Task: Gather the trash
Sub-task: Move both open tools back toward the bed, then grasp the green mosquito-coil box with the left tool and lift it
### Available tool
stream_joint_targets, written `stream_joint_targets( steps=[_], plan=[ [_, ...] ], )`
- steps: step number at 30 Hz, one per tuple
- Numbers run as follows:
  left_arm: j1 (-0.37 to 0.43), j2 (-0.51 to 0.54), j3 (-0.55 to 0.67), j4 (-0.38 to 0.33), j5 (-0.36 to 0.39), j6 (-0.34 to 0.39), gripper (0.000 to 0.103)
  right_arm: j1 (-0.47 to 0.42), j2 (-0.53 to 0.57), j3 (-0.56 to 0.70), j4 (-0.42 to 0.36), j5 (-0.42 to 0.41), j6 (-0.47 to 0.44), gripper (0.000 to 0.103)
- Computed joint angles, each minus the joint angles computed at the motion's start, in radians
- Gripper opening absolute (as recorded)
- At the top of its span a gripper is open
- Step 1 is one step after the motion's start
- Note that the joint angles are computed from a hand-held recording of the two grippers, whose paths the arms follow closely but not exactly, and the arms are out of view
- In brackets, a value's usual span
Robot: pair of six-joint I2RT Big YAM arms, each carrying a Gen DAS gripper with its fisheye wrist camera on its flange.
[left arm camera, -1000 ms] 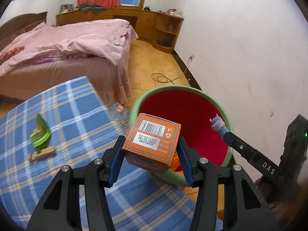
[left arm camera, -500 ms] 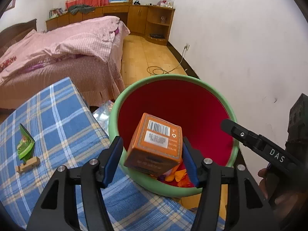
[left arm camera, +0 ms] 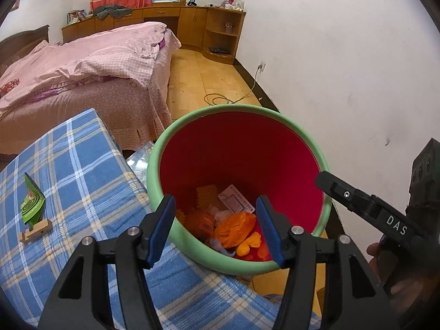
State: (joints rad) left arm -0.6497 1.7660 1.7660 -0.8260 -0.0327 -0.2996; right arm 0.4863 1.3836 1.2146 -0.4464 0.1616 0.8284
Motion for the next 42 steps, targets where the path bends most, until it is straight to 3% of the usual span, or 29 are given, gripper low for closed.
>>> stream_joint_targets(
  steps=[10,20,28,31,39,42],
  plan=[
    [0.036,-0.076,-0.079,-0.006,-0.071,-0.032,0.061,0.024,-0.020,-0.001,-0.003,0.015,0.007,0.053],
    [0.144,-0.135,-0.164,-0.020,-0.145,-0.065,0.061,0.056,0.003,0.021,-0.029,0.012,0.016,0.056],
    [0.234,-0.094,-0.133,-0.045,-0.180,-0.080,0.063,0.071,0.031,0.054,-0.064,0.028,0.014,0.058],
    [0.256,-0.058,-0.106,-0.075,-0.199,-0.071,0.066,0.067,0.040,0.060,-0.069,0.029,0.021,0.070],
    [0.281,0.025,-0.050,-0.145,-0.230,-0.072,0.066,0.052,0.057,0.062,-0.073,0.020,0.030,0.070],
    [0.290,0.026,-0.056,-0.124,-0.224,-0.095,0.067,0.047,0.064,0.062,-0.068,0.007,0.034,0.070]
  ],
)
